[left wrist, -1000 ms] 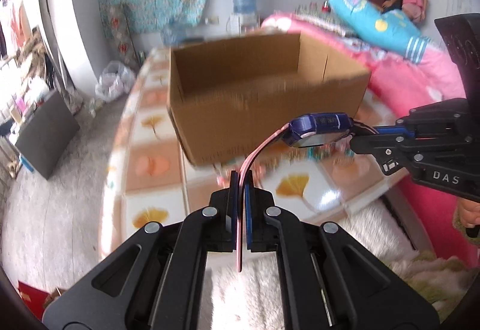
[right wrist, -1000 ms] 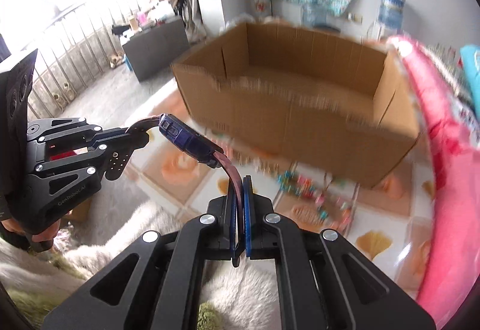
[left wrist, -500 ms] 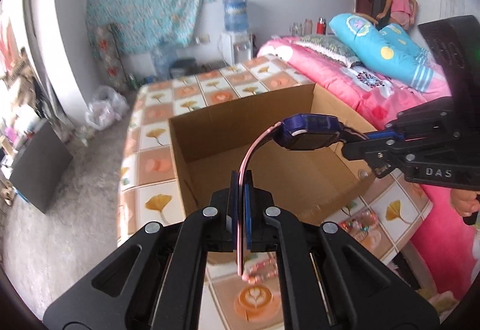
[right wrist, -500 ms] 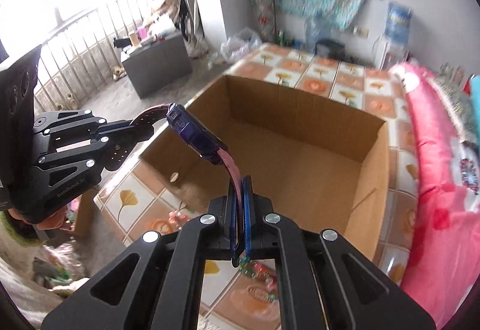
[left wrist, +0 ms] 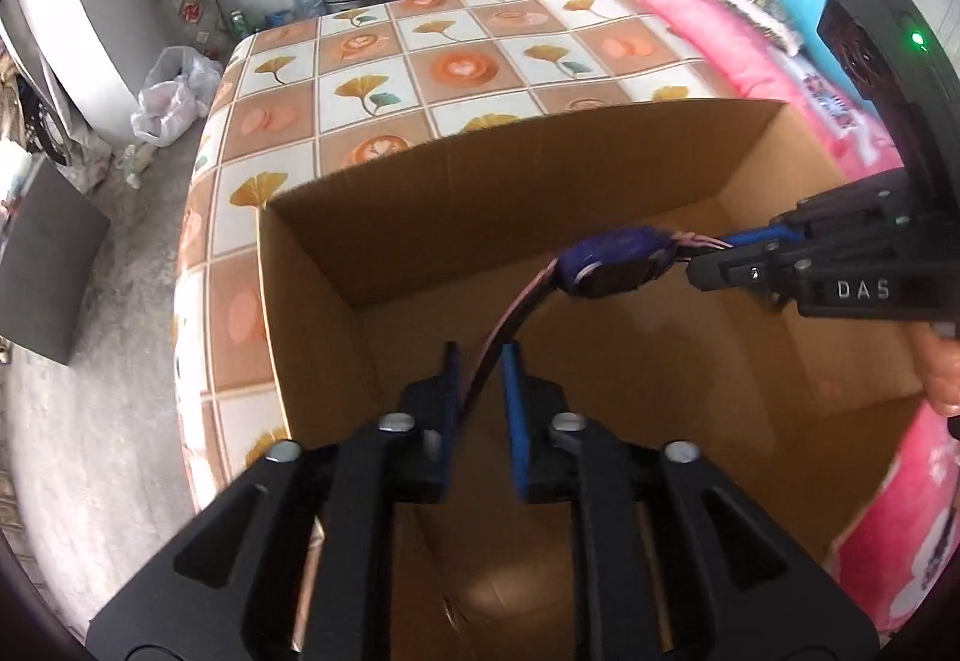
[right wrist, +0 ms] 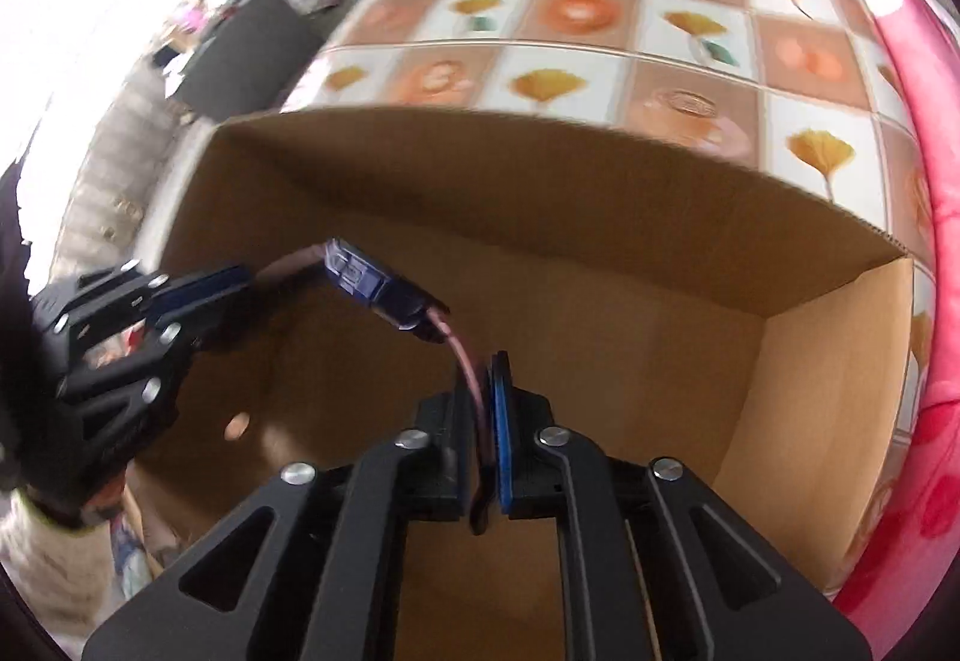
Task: Organize jewelry
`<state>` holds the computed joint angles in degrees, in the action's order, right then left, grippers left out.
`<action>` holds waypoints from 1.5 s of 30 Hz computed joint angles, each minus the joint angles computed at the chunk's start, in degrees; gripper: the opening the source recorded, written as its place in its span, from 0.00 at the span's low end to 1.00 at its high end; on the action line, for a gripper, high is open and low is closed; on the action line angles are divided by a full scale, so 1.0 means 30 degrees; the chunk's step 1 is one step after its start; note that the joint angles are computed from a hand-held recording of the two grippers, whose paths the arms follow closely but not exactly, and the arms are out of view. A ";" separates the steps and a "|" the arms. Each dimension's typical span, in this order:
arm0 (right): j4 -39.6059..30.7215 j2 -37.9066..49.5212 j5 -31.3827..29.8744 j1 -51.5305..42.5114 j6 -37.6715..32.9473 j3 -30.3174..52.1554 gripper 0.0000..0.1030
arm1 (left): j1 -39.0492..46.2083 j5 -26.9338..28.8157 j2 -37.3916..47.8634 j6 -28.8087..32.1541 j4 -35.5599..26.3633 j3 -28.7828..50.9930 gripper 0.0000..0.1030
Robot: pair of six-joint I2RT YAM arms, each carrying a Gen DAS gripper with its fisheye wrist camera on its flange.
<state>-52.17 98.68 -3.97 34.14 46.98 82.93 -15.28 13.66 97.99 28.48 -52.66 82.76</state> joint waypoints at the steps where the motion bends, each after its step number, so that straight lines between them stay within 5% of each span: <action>1: 0.0240 -0.0057 -0.0022 -0.0147 0.0075 -0.0284 0.17 | -0.0013 0.0054 -0.0025 -0.0123 0.0095 -0.0012 0.33; 3: 0.0306 -0.0292 0.0576 -0.0190 0.0243 -0.0686 0.33 | 0.0051 0.0255 0.0004 -0.0337 0.0270 0.0098 0.33; 17: -0.0791 -0.2485 0.3973 0.0573 0.0693 -0.0337 0.35 | 0.2392 0.3308 -0.3264 -0.1147 0.0944 -0.1023 0.58; 25: -0.3030 -0.3488 0.7688 0.4474 0.2527 0.1639 0.35 | 0.5754 0.6530 -0.6838 -0.0128 -0.0390 -0.2757 0.74; 31: -0.4898 -0.3475 1.2755 1.1007 0.6293 0.3063 0.50 | 0.9933 0.9566 -0.9108 0.3475 -0.3322 -0.5015 0.83; 35: -0.6152 -0.1985 1.4526 1.4684 1.0039 0.3428 0.55 | 1.1993 0.9426 -1.0358 0.6520 -0.4841 -0.7290 0.83; 39: -0.8253 0.0625 1.4852 1.7120 1.4289 0.4413 0.55 | 1.3591 0.8316 -1.1564 0.9499 -0.5792 -0.9896 0.83; 45: -0.6195 0.2113 1.3491 1.9110 1.8345 0.2681 0.55 | 1.5106 0.6253 -1.2888 1.1574 -0.5086 -1.4013 0.83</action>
<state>-70.75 105.02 36.50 91.47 102.01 90.97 30.04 32.42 59.33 63.20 -67.91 40.73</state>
